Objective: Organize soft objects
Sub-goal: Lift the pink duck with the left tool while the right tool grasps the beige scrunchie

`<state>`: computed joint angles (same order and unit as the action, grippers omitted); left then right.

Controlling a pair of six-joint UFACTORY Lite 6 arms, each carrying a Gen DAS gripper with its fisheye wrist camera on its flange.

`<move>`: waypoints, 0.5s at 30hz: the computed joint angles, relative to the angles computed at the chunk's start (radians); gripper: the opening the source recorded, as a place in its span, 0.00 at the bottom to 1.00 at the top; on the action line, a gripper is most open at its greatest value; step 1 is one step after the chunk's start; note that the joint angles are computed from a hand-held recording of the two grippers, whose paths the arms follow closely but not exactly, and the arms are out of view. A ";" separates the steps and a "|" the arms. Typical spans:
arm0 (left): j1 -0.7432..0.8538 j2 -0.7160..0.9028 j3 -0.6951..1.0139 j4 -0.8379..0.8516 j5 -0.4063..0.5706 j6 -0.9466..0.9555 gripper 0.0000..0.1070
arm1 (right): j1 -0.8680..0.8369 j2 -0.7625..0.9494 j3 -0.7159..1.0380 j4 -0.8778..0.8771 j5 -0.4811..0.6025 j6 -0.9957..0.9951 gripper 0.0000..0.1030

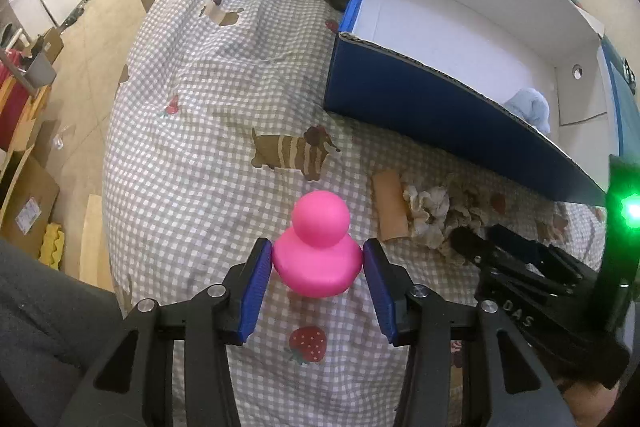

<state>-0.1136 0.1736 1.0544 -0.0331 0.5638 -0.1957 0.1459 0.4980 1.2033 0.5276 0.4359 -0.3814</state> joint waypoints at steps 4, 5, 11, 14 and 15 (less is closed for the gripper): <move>-0.007 0.021 0.011 0.004 -0.005 -0.010 0.40 | -0.001 0.015 0.009 0.043 0.001 -0.047 0.28; -0.011 0.023 0.012 0.011 -0.007 -0.017 0.40 | 0.000 0.015 0.006 0.066 0.004 -0.073 0.23; -0.028 0.062 0.037 0.040 -0.020 -0.029 0.40 | 0.006 -0.052 -0.056 0.102 -0.030 -0.122 0.10; -0.026 0.067 0.040 0.040 -0.021 -0.027 0.40 | 0.003 -0.096 -0.089 0.114 -0.039 -0.133 0.09; -0.027 0.066 0.039 0.044 -0.022 -0.034 0.40 | -0.007 -0.116 -0.104 0.123 -0.037 -0.145 0.08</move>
